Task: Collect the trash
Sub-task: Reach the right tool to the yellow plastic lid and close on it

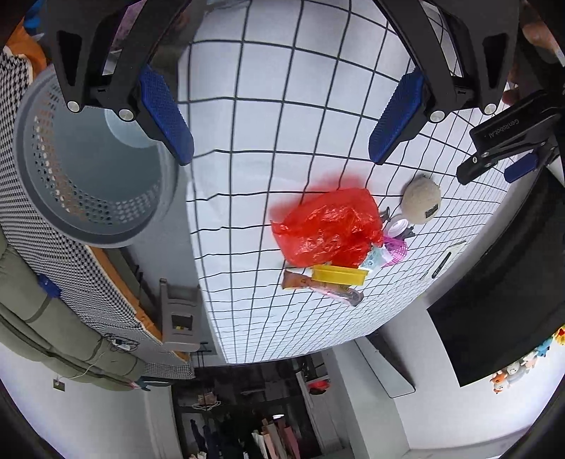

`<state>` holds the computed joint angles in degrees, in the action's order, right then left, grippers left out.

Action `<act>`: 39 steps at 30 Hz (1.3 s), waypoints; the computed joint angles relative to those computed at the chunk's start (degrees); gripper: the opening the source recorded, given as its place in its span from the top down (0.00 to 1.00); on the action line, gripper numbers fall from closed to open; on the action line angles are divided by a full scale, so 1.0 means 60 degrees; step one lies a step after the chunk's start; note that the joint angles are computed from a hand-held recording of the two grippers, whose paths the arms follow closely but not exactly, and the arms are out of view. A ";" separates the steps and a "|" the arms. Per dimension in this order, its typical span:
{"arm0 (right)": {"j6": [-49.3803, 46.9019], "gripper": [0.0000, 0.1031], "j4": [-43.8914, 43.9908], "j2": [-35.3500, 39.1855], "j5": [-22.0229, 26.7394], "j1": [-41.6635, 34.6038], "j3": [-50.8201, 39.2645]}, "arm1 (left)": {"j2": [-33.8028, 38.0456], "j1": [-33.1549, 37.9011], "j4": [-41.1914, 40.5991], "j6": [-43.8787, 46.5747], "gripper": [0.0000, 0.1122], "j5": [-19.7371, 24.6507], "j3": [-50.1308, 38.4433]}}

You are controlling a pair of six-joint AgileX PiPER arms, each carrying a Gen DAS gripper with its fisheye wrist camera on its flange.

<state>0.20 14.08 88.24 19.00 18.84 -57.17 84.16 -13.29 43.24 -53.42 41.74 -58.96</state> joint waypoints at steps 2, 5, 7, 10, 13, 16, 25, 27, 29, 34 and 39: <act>-0.0505 0.08 0.0438 0.0339 0.0135 0.0069 -0.0310 | 0.0076 0.0348 -0.0033 0.0067 0.14 -0.0064 0.0053; -0.0808 0.08 0.0557 0.0783 0.0375 0.0276 -0.0772 | 0.0188 0.0801 -0.0230 0.0343 0.14 -0.0146 0.0029; -0.0612 0.08 0.0204 0.1076 0.0421 0.0462 -0.1133 | 0.0299 0.1067 -0.0432 0.0600 0.14 -0.0311 -0.0025; -0.0993 0.08 0.0466 0.1460 0.0699 0.0452 -0.1745 | 0.0457 0.1370 -0.0737 0.0898 0.14 -0.0584 -0.0086; -0.0945 0.08 0.0288 0.1959 0.1026 0.0409 -0.2538 | 0.0635 0.1513 -0.0968 0.1108 0.14 -0.0698 -0.0189; -0.0626 0.08 -0.0183 0.2450 0.1273 0.0418 -0.3405 | 0.0771 0.1685 -0.1159 0.1305 0.14 -0.0914 -0.0255; -0.0853 0.08 0.0040 0.5065 0.3686 0.0373 -0.8000 | 0.1044 0.2010 -0.1769 0.1644 0.14 -0.1074 -0.0692; -0.0770 0.08 0.0024 0.5704 0.4258 0.0360 -0.9060 | 0.1129 0.2125 -0.2006 0.1850 0.14 -0.1115 -0.0778; -0.0552 0.08 -0.0133 0.6312 0.4774 0.0374 -1.0071 | 0.1242 0.2156 -0.2046 0.1864 0.14 -0.1083 -0.0869; -0.0172 0.09 0.0089 0.7808 0.6287 0.0197 -1.2639 | 0.1500 0.2155 -0.2011 0.1908 0.14 -0.1045 -0.1071; 0.0186 0.12 0.0096 0.9349 0.7862 0.0162 -1.5544 | 0.1697 0.2174 -0.2294 0.2177 0.14 -0.1036 -0.1251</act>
<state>1.31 14.66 144.33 66.17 19.81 -150.44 94.34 -0.25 29.48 -40.36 35.52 -66.47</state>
